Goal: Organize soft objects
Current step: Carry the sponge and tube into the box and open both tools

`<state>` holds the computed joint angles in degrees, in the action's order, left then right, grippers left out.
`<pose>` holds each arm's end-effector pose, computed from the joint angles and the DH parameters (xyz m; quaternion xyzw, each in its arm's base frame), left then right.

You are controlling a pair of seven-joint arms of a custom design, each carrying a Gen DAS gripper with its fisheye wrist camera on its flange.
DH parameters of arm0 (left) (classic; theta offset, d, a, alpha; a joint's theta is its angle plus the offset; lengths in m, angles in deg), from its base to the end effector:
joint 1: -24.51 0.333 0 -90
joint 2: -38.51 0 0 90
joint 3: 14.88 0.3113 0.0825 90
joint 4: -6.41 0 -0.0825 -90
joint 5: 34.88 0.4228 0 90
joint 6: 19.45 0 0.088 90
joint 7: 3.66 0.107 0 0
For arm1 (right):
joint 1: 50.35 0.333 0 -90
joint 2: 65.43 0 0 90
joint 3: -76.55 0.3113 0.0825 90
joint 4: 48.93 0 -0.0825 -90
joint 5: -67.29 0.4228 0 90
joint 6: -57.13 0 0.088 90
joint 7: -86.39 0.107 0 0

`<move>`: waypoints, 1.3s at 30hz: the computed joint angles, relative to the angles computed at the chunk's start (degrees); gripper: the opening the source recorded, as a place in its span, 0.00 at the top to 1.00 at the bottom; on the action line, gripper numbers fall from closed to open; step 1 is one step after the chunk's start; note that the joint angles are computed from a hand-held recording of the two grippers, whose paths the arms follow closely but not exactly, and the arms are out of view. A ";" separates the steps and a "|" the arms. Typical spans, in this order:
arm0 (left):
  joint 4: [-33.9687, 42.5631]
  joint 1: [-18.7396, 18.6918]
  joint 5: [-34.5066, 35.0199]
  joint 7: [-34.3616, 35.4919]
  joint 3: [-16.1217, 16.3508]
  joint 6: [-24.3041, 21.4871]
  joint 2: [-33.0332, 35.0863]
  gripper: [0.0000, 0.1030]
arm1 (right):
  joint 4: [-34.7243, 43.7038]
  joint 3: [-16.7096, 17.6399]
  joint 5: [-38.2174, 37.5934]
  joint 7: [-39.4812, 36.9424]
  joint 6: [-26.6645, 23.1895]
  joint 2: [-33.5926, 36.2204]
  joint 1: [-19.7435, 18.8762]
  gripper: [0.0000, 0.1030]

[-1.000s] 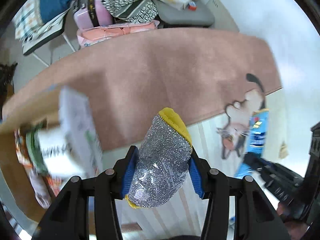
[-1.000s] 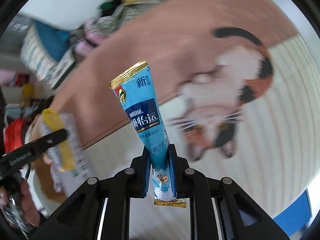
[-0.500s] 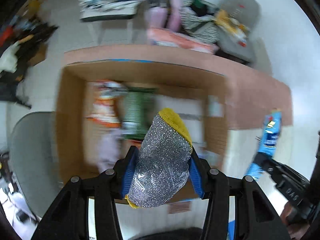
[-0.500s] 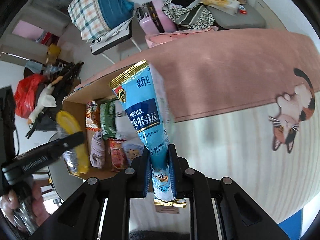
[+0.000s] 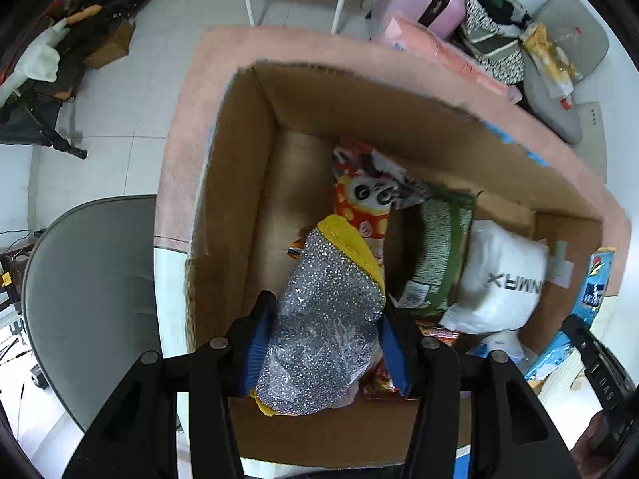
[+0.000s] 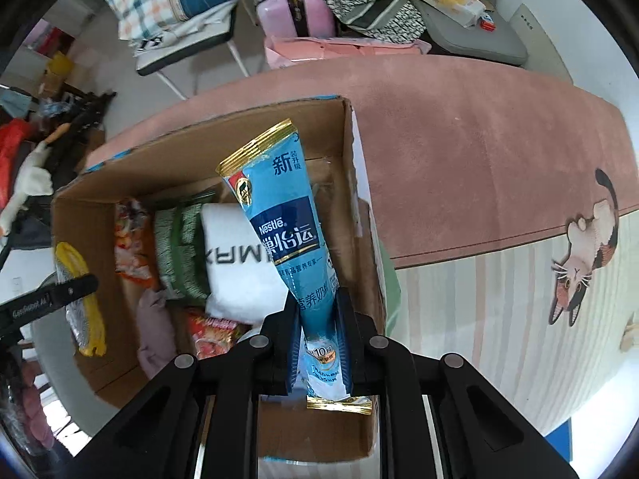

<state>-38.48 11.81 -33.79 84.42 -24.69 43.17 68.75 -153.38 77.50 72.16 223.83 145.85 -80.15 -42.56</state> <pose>0.6407 -0.2184 0.6281 0.5743 -0.8111 -0.0697 0.0866 0.5017 0.0875 0.6313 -0.4328 0.9006 0.0412 0.0033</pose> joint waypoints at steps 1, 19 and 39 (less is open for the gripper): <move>1.06 -0.23 0.26 0.33 -0.01 -1.19 0.92 0.52 | 0.74 -0.06 -0.36 -0.58 -1.05 0.86 0.00 0.83; -6.97 0.24 -0.64 3.76 -0.57 3.34 -5.64 0.02 | 1.76 0.30 1.35 -2.86 -0.64 1.45 1.04 0.00; -31.31 3.00 -4.51 6.65 -0.90 18.41 -31.95 0.02 | 2.78 4.46 -5.36 2.05 -2.06 -7.78 3.30 0.00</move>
<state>-69.79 14.81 -38.30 91.06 -25.59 61.58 36.80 -150.60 81.95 66.80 225.88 143.79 -87.93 -39.27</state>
